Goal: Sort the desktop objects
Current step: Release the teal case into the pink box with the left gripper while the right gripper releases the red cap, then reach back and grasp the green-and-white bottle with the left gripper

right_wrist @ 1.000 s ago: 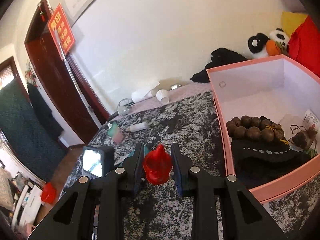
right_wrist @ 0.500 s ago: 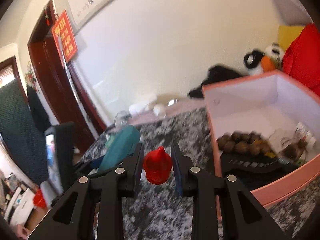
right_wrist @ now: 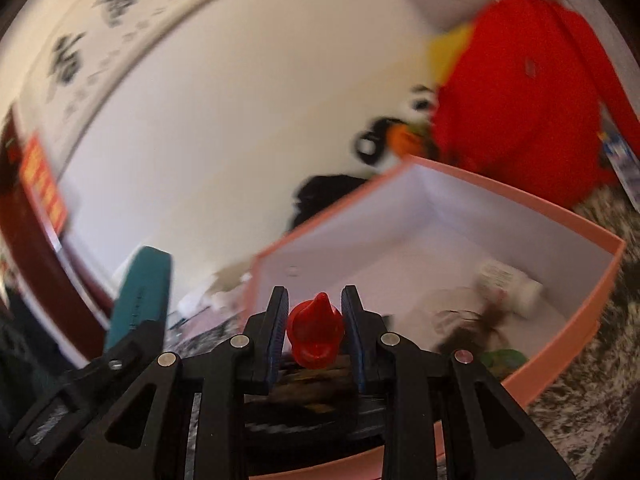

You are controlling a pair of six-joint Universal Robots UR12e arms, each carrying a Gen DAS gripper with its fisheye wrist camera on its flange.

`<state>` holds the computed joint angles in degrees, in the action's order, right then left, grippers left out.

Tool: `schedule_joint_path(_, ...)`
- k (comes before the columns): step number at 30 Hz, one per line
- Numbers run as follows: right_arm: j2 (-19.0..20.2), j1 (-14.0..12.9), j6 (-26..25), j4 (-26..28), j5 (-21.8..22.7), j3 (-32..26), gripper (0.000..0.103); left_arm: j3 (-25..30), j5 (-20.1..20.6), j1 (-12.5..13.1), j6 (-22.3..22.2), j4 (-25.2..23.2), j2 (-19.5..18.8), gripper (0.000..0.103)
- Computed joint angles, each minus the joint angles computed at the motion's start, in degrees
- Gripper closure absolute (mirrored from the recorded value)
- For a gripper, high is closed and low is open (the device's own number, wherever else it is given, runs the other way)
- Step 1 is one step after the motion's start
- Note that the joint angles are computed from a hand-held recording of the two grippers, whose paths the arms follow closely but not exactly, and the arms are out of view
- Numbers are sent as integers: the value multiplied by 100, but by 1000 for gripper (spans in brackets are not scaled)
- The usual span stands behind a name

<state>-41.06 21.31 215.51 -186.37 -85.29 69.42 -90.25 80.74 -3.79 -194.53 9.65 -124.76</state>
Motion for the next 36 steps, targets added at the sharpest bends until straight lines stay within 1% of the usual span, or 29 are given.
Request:
schedule_joint_path(2,-25,-94,171,96,-9,75,73,129,-153,-61,54,12,-108,34)
schedule_joint_path(4,-68,-146,253,104,-21,161,73,218,-143,-142,205,-50,-189,34)
schedule_joint_path(6,-123,-201,350,101,-3,260,72,315,-82,-195,216,-345,-256,34)
schedule_joint_path(7,-151,-226,412,113,5,306,66,342,-62,-206,181,-458,-282,29)
schedule_joint_path(8,-174,-253,526,138,28,344,56,367,87,-238,167,-630,-290,14)
schedule_joint_path(9,-188,-262,645,31,-39,396,37,395,251,-272,151,-810,-298,7)
schedule_joint_path(10,-185,-278,737,-150,-71,434,20,399,376,-302,129,-873,-296,2)
schedule_joint_path(11,-191,-290,884,-303,-93,483,12,372,350,-303,148,-788,-297,1)
schedule_joint_path(12,-184,-309,1059,-501,-48,530,9,341,306,-302,173,-686,-299,1)
schedule_joint_path(13,-177,-323,1166,-599,9,544,9,323,317,-310,199,-617,-297,1)
schedule_joint_path(15,-180,-330,1213,-610,63,552,9,298,421,-329,284,-540,-292,1)
schedule_joint_path(21,-184,-271,997,-371,97,448,8,279,549,-335,332,-542,-307,1)
schedule_joint_path(27,-178,-266,1000,-367,128,431,8,266,632,-326,273,-520,-300,1)
schedule_joint_path(36,-149,-229,796,-194,111,334,8,183,677,-291,172,-500,-257,1)
